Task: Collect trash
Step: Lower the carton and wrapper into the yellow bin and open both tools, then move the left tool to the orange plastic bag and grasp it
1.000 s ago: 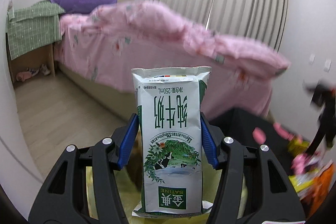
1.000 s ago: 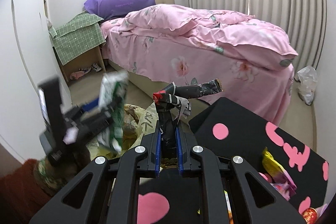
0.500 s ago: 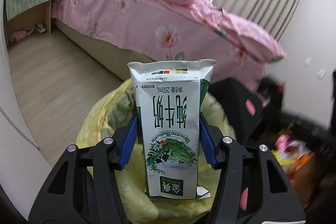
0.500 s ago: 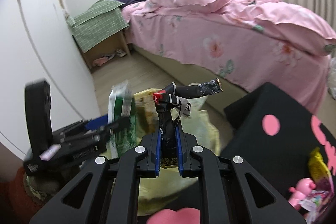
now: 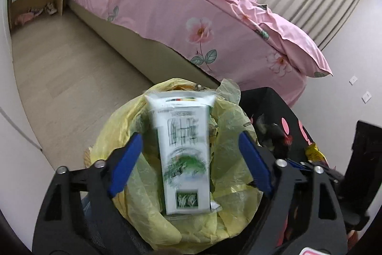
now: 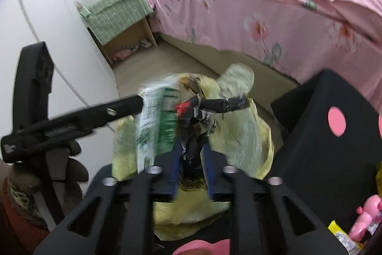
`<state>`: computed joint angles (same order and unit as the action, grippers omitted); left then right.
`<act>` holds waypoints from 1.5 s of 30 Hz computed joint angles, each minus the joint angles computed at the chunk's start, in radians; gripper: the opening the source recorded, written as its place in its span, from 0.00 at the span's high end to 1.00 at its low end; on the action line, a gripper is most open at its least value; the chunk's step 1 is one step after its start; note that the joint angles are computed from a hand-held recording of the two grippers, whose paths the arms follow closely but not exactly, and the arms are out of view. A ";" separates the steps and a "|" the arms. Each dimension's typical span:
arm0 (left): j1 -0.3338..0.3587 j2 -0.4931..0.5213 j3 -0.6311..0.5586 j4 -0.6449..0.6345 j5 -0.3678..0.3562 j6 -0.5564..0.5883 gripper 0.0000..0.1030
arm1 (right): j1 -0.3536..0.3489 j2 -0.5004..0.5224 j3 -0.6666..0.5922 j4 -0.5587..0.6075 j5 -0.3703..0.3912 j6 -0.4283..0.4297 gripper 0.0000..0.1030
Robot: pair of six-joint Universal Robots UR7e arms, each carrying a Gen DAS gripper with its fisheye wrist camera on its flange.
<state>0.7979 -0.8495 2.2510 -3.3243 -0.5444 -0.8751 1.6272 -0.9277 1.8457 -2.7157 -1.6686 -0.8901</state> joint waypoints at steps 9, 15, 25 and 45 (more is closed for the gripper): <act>-0.069 -0.023 0.019 0.027 0.133 -0.046 0.21 | -0.018 -0.038 -0.010 0.128 0.037 0.026 0.54; -0.118 -0.059 0.042 0.052 0.192 -0.076 0.21 | -0.017 -0.069 0.034 0.149 0.026 -0.014 0.54; -0.173 -0.060 0.042 0.101 0.180 -0.098 0.21 | -0.049 -0.255 0.145 0.065 0.046 -0.066 0.54; -0.220 0.254 -0.258 0.042 -0.293 0.418 0.21 | -0.430 -0.717 0.417 -0.267 0.152 -0.186 0.44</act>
